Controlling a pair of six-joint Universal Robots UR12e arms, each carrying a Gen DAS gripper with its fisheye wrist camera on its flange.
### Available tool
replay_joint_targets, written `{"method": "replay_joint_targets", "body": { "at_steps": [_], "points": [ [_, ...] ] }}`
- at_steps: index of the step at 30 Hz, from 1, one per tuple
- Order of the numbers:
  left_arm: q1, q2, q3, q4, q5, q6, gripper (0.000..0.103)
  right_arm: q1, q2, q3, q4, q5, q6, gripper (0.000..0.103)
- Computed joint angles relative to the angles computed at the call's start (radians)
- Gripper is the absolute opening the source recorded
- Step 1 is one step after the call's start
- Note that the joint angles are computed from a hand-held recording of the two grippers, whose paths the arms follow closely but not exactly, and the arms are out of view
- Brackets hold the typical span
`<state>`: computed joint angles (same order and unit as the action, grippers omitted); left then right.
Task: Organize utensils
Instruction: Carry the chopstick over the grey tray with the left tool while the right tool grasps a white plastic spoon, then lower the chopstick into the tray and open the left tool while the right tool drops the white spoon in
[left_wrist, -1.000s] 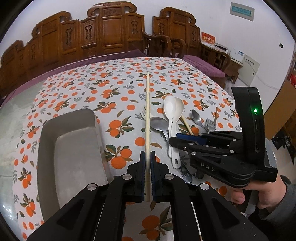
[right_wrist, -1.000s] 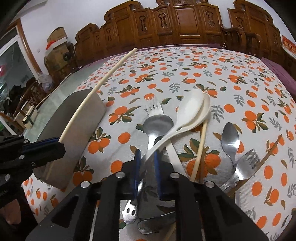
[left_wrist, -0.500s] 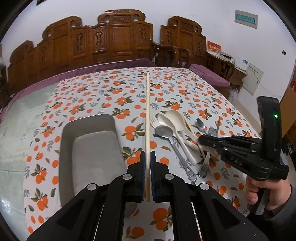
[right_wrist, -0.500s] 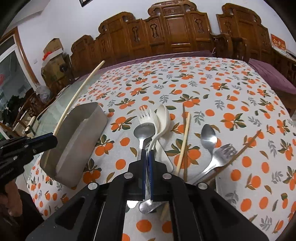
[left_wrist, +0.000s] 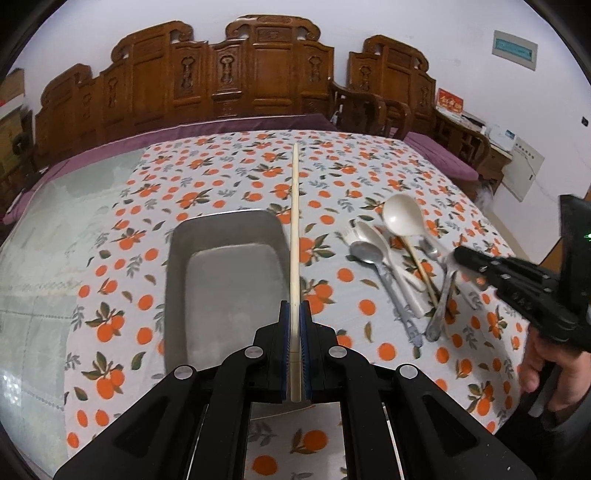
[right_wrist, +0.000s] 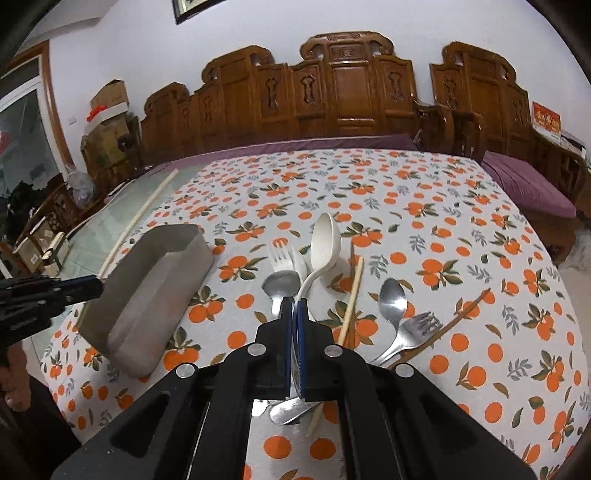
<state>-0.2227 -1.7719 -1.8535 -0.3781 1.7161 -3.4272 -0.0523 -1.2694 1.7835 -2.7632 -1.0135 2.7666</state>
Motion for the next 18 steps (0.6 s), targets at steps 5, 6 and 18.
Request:
{"method": "replay_joint_targets", "body": {
  "at_steps": [5,6,18],
  "points": [
    [0.010,0.002,-0.006,-0.044,0.006,-0.002,0.004,0.005,-0.020,0.013,-0.004,0.038,-0.031,0.003],
    [0.012,0.001,-0.005,-0.059,0.006,-0.002,0.004,0.006,-0.024,0.015,0.001,0.048,-0.040,0.003],
    [0.041,-0.016,0.005,-0.171,-0.011,-0.010,0.004,0.015,-0.046,0.029,0.041,0.096,-0.087,0.003]
  ]
}}
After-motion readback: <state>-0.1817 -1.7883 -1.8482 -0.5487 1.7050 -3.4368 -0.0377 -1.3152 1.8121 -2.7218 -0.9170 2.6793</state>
